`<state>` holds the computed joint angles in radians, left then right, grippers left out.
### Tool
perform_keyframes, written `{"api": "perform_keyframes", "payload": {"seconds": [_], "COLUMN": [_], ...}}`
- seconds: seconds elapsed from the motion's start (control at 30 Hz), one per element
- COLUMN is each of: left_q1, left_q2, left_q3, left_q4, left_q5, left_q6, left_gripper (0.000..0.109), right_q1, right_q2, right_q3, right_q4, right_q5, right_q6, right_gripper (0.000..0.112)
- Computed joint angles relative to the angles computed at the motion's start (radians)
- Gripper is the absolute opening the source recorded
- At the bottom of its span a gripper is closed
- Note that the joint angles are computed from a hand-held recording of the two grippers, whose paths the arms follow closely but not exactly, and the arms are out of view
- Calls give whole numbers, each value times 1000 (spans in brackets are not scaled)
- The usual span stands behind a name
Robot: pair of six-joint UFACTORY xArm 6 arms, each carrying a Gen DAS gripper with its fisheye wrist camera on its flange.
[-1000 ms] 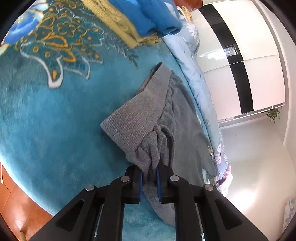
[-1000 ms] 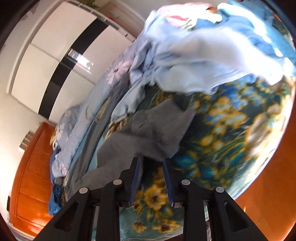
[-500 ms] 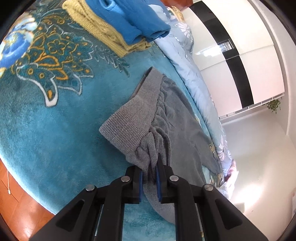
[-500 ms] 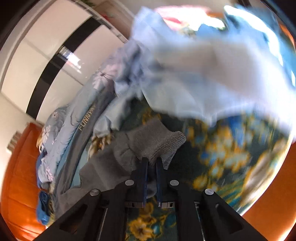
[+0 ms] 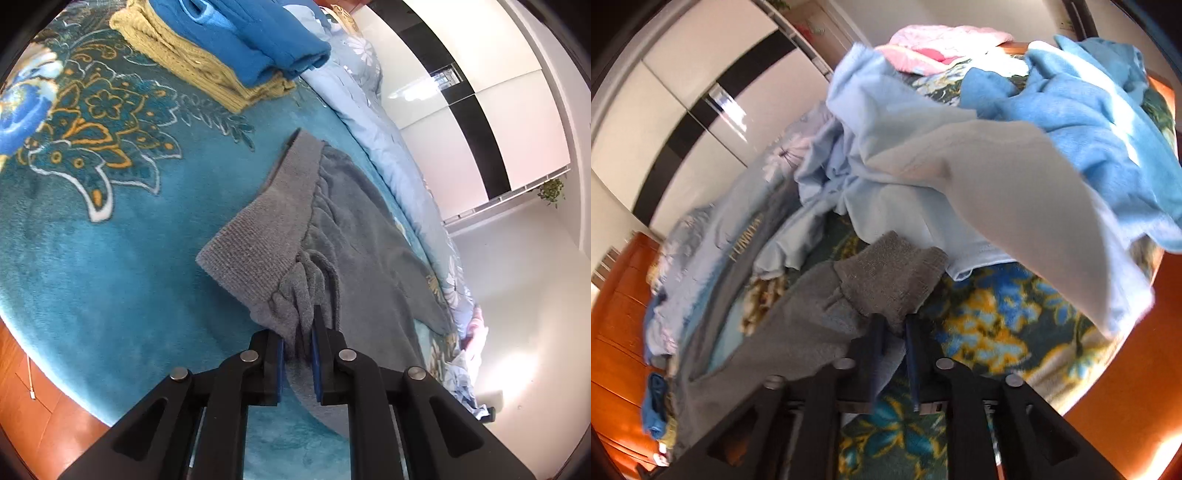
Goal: Fold clothes
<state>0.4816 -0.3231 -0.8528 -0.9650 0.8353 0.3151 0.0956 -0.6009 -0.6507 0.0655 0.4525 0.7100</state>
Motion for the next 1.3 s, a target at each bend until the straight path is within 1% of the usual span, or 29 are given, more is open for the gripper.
{"api": "perform_keyframes", "payload": {"seconds": [0.03,0.13,0.23,0.37,0.43,0.5,0.57,0.63,0.67,0.73,0.77,0.9,1.0,1.07,1.2,1.3], "left_q1": [-1,-2,6,16,13,13,8,0,-3,-5,-4,3,18,17,4,-15], "left_q2": [1,8,7,10,16,14,9,12,10,3,-2,-16,-7,2,56,110], "left_q3": [1,9,17,16,12,17,27,26,25,24,20,-3,-54,-92,-213,-315], "left_q4": [-7,-14,-15,-13,11,5,-1,15,16,6,-5,-49,-97,-109,-107,-78], "left_q5": [0,7,32,62,72,86,92,93,89,83,83,92,116,115,117,111], "left_q6": [6,13,21,41,27,34,46,42,41,45,52,81,99,108,130,126], "left_gripper": [12,12,12,15,18,22,22,22,21,19,11,8,8,8,8,8], "right_q1": [2,16,51,97,117,136,151,164,167,167,166,161,161,156,147,143], "right_q2": [-19,-51,-37,-19,-11,0,10,19,23,26,24,46,99,135,212,326], "right_q3": [18,55,63,62,58,51,32,11,1,-15,-25,-102,-193,-258,-393,-549], "right_q4": [20,84,136,162,181,205,192,170,161,183,196,162,118,114,79,36], "right_q5": [-7,-9,-18,-34,-37,-38,-17,9,15,-5,-17,-16,-11,-16,-2,27], "right_q6": [-9,-31,-47,-55,-67,-85,-86,-83,-75,-87,-101,-122,-113,-119,-117,-103], "right_gripper": [38,38,38,38,35,27,11,7,7,5,4,4,4,4,4,4]}}
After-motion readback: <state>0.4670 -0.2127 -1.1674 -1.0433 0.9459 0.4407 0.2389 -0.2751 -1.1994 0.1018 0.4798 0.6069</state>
